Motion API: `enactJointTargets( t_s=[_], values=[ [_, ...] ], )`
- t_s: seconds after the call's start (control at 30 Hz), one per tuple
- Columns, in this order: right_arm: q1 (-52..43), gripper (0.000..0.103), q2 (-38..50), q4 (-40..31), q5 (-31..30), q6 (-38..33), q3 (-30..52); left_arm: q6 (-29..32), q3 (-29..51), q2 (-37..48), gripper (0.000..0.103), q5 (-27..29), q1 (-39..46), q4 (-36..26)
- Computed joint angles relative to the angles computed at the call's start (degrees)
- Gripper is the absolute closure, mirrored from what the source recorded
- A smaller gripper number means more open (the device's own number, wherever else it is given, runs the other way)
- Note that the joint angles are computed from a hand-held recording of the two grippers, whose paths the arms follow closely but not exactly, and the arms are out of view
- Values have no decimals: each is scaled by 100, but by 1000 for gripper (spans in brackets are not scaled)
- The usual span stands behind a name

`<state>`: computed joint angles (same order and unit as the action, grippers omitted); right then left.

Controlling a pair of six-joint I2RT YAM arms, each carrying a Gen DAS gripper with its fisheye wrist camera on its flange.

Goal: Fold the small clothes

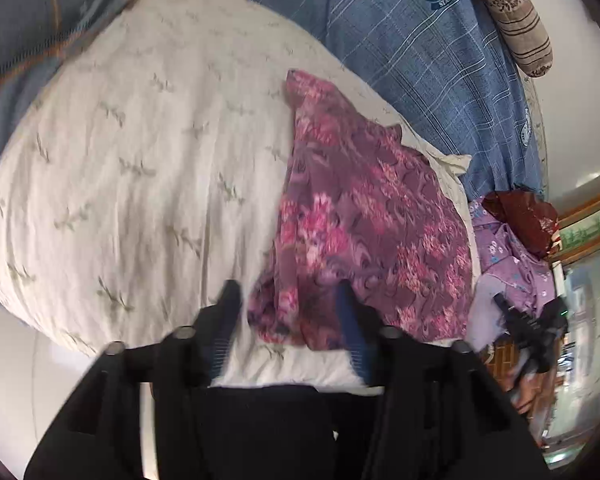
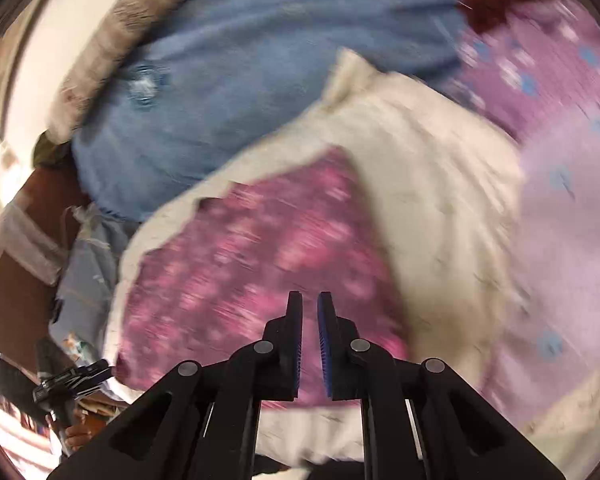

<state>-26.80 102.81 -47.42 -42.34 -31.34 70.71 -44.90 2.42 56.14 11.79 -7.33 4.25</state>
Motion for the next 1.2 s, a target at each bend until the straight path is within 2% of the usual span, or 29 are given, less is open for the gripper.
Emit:
enactJointTargets(
  t_s=[0.07,0.13,0.2,0.3,0.4,0.47,0.53,0.57,0.67,0.73,0.77,0.8,0.83,0.87,0.93,1.0,1.03,1.07,1.1,1.17,1.2],
  values=[
    [833,85,-216,4,-58,291,58,156,150,538,43,-129,15,364],
    [1938,67,-199,90,-5,774,216,299,217,1258,43,142,180,1003],
    [2872,66,61,239,123,1179,480,448,292,1717,43,343,255,1333],
    [4361,66,992,583,559,2040,1392,639,513,2183,43,90,-15,1398],
    [5111,66,1948,587,704,2431,2450,843,626,2376,43,-133,-165,1328],
    [5502,66,2636,409,973,2578,3372,978,635,2442,43,-44,-64,1368],
    [5717,60,3222,120,1114,2551,4146,1062,596,2581,43,214,133,1600],
    [5840,59,3606,-165,1338,2643,4717,1112,584,2680,43,360,245,1731],
    [6087,58,4678,-1354,1646,2160,6304,1204,552,2952,43,665,450,2092],
    [6245,58,4653,-1309,1975,1863,6196,1268,551,3070,43,790,519,2227],
    [6327,62,4382,-1015,2180,1540,5710,1293,564,3062,43,817,541,2207],
    [6408,80,4008,-563,2496,1270,5069,1313,581,3061,43,848,571,2196],
    [6443,91,3783,-348,2717,1079,4716,1307,573,3028,43,898,609,2203],
    [6427,91,3571,-185,2726,986,4468,1293,551,2983,43,950,635,2229],
    [6219,92,3249,19,2358,1175,4261,1311,527,2866,43,975,680,2202],
    [6019,93,3331,-35,1970,1498,4510,1235,533,2949,43,797,569,2295],
    [5944,96,3449,35,1963,1701,4631,1205,607,3130,43,657,499,2306],
    [5899,96,3672,-40,1966,1601,4878,1135,697,3338,43,546,412,2333],
    [5882,93,3967,-153,2215,1761,5181,1048,699,3365,43,387,295,2380],
    [5748,91,4367,-468,2198,2022,5578,984,793,3103,43,98,64,1961],
    [5555,91,4310,-408,1811,2203,5423,983,817,2904,43,-15,-31,1689]
  ],
)
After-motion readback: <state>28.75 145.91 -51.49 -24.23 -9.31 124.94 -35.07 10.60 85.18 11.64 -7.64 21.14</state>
